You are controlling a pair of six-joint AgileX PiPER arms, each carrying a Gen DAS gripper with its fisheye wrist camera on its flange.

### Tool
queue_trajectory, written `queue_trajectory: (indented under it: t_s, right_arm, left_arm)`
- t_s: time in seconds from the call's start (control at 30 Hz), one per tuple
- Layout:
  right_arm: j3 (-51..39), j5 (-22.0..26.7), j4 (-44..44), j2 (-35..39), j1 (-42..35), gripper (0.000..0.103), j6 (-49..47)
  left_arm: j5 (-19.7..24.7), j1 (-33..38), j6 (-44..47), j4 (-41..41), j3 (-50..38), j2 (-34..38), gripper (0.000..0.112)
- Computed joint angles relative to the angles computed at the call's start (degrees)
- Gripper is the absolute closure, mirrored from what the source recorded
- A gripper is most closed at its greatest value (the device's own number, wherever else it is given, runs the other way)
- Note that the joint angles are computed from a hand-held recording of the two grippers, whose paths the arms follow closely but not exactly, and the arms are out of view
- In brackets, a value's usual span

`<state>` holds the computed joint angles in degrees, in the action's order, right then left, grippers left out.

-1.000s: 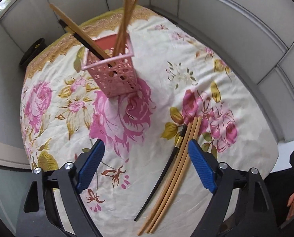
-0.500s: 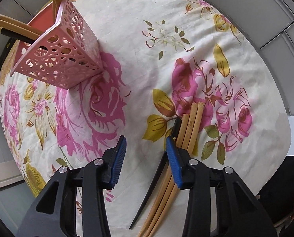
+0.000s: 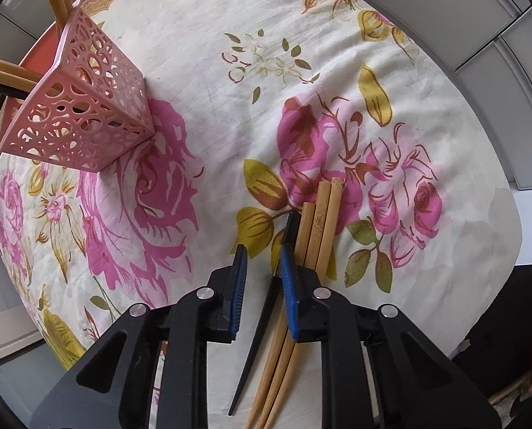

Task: Organize utensils
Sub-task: 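Lower the left tool to the pile and close on a black chopstick, then close the right tool on a wooden chopstick while the left tool lifts its chopstick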

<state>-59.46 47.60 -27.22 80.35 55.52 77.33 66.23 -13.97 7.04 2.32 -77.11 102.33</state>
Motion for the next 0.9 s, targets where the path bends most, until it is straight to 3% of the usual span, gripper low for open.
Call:
queue_trajectory:
  t_s: [0.1,0.27,0.37,0.5,0.6,0.67,0.73,0.8,0.9]
  right_arm:
    - [-0.9,0.4,0.6,0.6,-0.4,0.007,-0.7]
    - [-2.5,0.6,2.7,2.2,-1.5,0.007,-2.4]
    - [-5.4,0.2,7.4,5.4,-3.9,0.007,-6.3]
    - [-13.7,2.2,11.0,13.4,-5.5,0.010,-9.3]
    - [-22.8,5.9,17.5,21.5,-7.4,0.033,-14.2]
    - [-29.1,9.2,23.0,27.4,-8.7,0.059,-17.9]
    - [-34.2,12.4,27.7,32.3,-9.7,0.071,-20.0]
    - [-37.6,15.1,28.4,35.4,-9.3,0.078,-19.1]
    - [-42.2,18.7,26.5,38.3,-8.0,0.079,-16.8]
  left_arm:
    - [1.0,-1.9,-0.3,0.4,-0.2,1.3,0.095]
    - [-1.1,-0.7,1.9,-2.9,1.8,0.4,0.103]
    - [-5.0,0.9,1.3,-4.3,5.4,-2.0,0.105]
    - [-11.8,8.9,2.1,-9.7,12.2,-8.2,0.106]
    - [-12.7,15.8,6.9,-15.9,15.3,-13.4,0.107]
    - [-12.0,19.2,10.1,-18.8,16.6,-16.7,0.106]
    - [-10.9,22.3,13.7,-21.6,17.3,-19.6,0.106]
    - [-8.9,26.0,18.1,-25.2,16.7,-20.9,0.106]
    - [-7.1,29.4,22.2,-28.6,17.1,-22.6,0.106]
